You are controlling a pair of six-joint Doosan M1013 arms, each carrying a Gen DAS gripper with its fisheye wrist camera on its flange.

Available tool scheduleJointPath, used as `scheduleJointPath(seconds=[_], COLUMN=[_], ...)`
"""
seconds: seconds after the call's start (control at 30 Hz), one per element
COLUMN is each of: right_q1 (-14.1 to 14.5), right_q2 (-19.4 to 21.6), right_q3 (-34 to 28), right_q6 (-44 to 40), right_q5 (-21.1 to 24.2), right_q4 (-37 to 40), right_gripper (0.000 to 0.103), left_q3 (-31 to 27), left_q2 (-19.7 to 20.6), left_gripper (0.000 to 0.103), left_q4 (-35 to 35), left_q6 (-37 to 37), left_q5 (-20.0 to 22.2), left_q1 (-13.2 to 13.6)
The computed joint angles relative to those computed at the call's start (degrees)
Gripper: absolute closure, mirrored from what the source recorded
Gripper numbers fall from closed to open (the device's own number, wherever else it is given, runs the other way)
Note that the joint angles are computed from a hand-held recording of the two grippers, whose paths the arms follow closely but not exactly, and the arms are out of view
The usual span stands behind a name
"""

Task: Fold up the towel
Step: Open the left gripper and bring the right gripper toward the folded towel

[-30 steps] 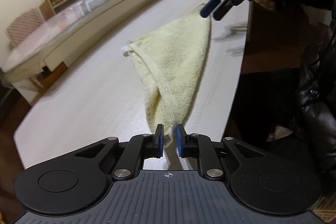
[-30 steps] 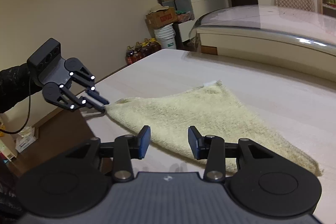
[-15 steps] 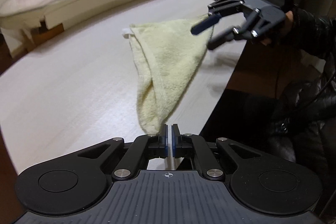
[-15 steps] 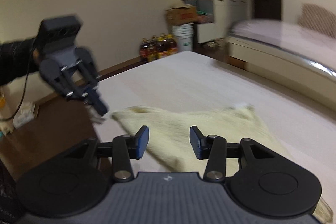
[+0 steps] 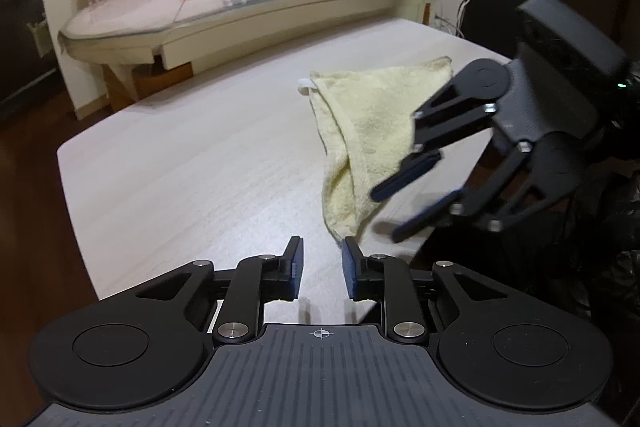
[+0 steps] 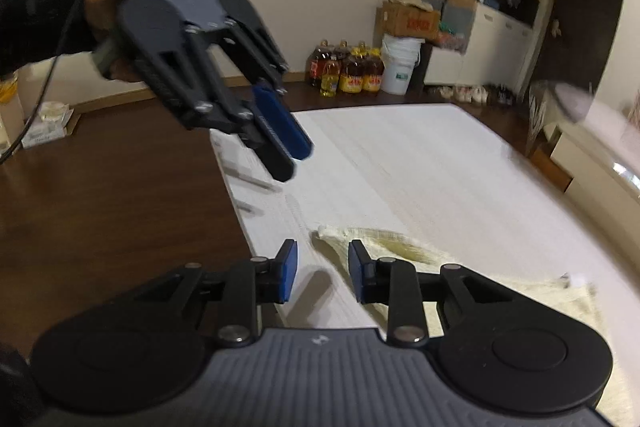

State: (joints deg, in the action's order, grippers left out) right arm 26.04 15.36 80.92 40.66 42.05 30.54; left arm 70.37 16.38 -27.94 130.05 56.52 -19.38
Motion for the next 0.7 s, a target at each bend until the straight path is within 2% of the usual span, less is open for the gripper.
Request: scheduleJointPath(seconds=[0.17, 0.43, 0.5, 0.53, 0.6, 0.7], right_q1=[0.7, 3.6, 4.5, 4.8, 4.9, 3.3], right_q2=[0.9, 1.5, 1.3, 1.1, 0.8, -0.1], right_q3=[-1.0, -1.0, -0.2, 0.3, 1.2, 1.4], right_q6=[5.2, 13.4, 14.5, 13.4, 10.1, 0.4], right_q5=[-1.4, -7.2, -9.5, -10.4, -11.2, -7.3], right_q4=[-5.0, -17.2, -21.5, -22.2, -20.9, -10.5], right_gripper=[0.071, 0.072, 0.082, 0.096, 0.097, 0.097], left_q3=[2.2, 4.5, 4.9, 5.1, 5.4, 5.5], left_q2=[-1.3, -2.5, -2.8, -2.9, -3.1, -3.2], left_gripper=[0.071, 0.062, 0.061, 0.06, 0.058, 0.057], left_q4=[-1.9, -3.4, -3.6, -3.8, -4.0, -4.4], left_q6=[1.4, 2.0, 1.9, 2.0, 2.1, 2.6], left_q5=[-1.7, -3.8, -4.4, -4.6, -5.0, -4.8], left_q1=[0.6, 0.9, 0.9, 0.9, 1.0, 1.0])
